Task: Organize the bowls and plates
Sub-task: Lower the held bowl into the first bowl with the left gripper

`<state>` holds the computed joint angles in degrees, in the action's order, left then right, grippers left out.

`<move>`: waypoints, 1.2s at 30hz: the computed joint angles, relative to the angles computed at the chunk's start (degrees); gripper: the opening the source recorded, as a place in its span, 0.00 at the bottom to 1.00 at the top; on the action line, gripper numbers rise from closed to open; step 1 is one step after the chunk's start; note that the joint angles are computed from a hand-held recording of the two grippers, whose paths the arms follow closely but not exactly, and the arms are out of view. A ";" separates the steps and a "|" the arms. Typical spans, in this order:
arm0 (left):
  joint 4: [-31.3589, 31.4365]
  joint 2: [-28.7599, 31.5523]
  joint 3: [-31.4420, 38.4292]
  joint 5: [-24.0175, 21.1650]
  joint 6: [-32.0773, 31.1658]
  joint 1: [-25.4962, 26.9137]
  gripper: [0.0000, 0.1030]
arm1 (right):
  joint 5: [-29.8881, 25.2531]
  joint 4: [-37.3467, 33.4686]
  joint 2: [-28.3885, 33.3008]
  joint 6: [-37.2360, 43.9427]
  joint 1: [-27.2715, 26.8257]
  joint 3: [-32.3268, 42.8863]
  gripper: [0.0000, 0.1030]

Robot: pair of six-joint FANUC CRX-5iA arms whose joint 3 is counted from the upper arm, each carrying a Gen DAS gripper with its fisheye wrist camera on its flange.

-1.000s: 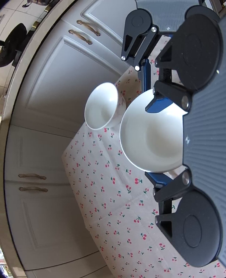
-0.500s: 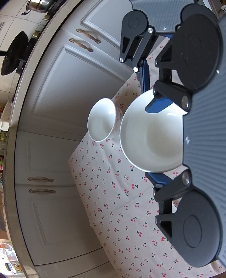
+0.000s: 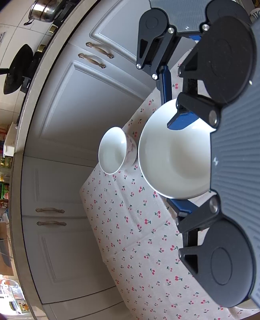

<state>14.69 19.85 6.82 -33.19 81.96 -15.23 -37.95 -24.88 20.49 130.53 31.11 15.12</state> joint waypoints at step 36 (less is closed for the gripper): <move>2.87 -5.12 -13.68 9.72 0.87 -3.34 0.70 | 2.41 -3.28 -6.21 -2.61 0.07 -11.45 0.75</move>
<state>17.56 14.73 -6.86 -23.46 82.83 -18.57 -35.54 -28.16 14.28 127.91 31.18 3.67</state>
